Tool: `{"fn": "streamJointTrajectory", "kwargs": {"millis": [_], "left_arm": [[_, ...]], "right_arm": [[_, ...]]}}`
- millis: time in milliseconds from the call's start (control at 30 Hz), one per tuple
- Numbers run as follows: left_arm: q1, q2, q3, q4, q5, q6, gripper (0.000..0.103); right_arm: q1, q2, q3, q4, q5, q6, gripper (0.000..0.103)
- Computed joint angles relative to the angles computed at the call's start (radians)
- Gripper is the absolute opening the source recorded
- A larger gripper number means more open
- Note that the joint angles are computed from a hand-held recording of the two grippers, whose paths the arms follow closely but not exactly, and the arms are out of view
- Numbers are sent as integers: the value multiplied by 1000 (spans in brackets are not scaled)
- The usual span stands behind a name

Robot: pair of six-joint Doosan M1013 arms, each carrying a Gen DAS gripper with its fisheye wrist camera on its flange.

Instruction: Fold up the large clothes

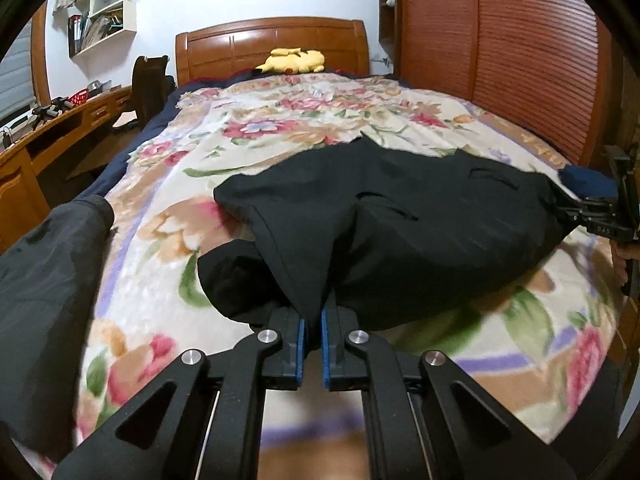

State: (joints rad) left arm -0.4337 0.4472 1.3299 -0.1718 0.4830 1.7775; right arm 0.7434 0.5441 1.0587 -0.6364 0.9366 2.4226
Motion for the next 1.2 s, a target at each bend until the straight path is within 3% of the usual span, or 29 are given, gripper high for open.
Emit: {"fn": "streamJointTrajectory", "kwargs": {"millis": [167,300,533,667,733,800,867,900,967,1200], "left_arm": [[1,-66,99,-90,-49,94,6],[-7,-94,143,-57,-72,73,6],[-18,-92,147,36,-85,-18,7],[-15,-101,165,49,-96,-52,13],[-11,-111,182,20,-125,-45,21],[-10,-126,204,33,-173,-76,44],[-15,-140,224,70,-211,-117,53],[-16,-143,225,75,-214,-122,67],[-17,-146,228,30,-225,-84,84],[-33,-143,215,79,-234,-142,86]], "right_arm": [[37,-76,111,-37,-50,66,12],[54,-116,171,-55,-78,127,12],[64,-89,130,-62,10,146,15],[84,-63,79,-112,92,146,21],[94,-55,60,-149,125,170,23],[102,-54,54,-191,129,209,29],[108,-42,35,-220,130,214,39],[110,-34,22,-221,127,204,47],[114,-16,-3,-228,122,182,51],[125,40,-75,-280,164,176,56]]}}
